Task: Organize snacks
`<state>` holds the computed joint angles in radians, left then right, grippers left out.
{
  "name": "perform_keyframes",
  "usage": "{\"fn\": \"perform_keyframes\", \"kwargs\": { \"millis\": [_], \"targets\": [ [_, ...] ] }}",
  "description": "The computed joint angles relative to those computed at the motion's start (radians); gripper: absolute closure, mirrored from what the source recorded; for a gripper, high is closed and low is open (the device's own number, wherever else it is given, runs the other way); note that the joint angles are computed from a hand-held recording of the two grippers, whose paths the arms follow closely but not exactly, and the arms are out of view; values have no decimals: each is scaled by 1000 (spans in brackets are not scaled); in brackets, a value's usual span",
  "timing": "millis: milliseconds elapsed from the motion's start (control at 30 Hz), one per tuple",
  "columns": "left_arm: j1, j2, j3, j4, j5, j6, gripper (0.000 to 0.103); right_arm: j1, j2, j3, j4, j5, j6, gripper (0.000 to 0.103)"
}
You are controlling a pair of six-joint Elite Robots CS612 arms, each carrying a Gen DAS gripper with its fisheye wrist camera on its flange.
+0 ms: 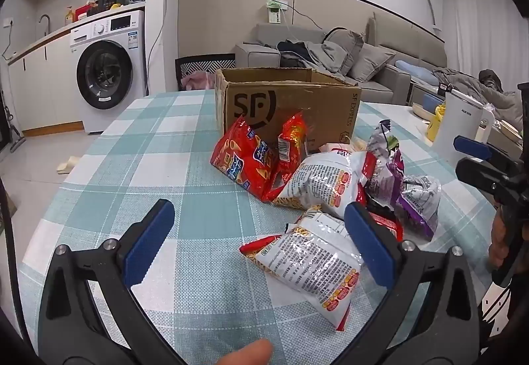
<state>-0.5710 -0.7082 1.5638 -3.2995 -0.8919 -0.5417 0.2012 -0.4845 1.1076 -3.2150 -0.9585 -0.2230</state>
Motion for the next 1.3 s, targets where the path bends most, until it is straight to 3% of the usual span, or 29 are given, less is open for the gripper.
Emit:
{"fn": "perform_keyframes", "kwargs": {
  "millis": [1300],
  "targets": [
    [1, 0, 2, -8, -1, -13, 1, 3, -3, 6, -1, -12, -14, 0]
  ]
}}
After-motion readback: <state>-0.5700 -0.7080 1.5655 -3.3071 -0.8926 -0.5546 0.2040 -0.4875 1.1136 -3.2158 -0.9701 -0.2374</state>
